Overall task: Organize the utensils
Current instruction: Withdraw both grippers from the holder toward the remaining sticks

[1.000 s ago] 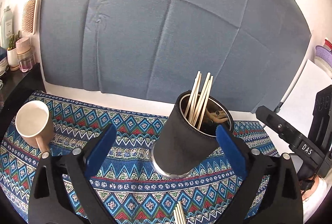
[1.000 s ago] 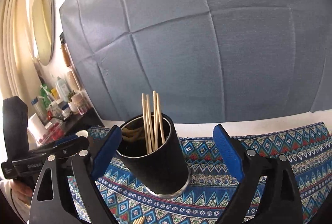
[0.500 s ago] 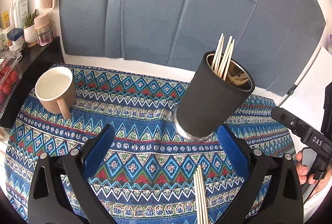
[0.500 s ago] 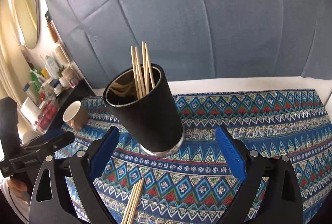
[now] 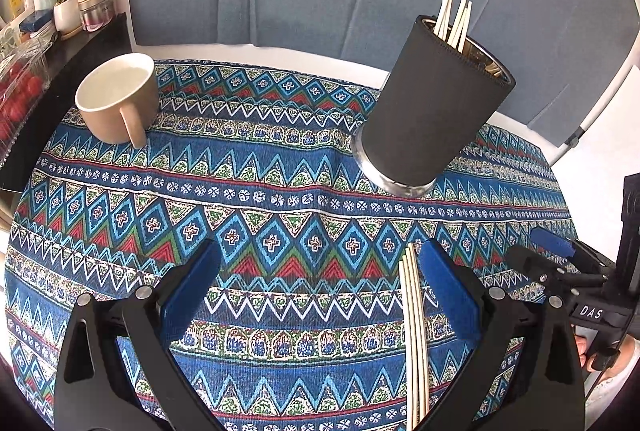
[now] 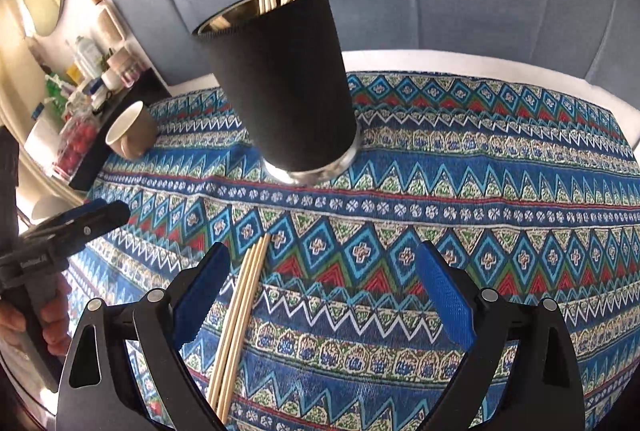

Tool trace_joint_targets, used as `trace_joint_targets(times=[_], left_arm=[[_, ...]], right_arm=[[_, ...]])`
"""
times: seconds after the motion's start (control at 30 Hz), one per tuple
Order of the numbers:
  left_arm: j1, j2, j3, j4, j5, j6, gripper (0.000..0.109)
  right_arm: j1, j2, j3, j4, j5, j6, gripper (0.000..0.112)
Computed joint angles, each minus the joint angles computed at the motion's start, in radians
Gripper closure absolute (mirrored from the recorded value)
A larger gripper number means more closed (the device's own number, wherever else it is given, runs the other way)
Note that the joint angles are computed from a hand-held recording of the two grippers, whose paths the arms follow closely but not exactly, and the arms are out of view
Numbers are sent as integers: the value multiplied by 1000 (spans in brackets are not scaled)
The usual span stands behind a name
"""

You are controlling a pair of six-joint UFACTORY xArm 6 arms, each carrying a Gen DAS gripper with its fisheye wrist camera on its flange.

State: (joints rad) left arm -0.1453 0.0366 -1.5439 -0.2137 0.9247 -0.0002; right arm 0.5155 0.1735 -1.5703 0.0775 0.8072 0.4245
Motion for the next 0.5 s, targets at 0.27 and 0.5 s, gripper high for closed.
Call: trace_joint_targets(times=[0.27,0.5], left_arm=[[15,-12,12,45,59,19,11],[30,-32,39,46,111,-2,11]], right_arm=[[62,17,12,-6,114,-15,23],[95,62,-27,-21,196,7,23]])
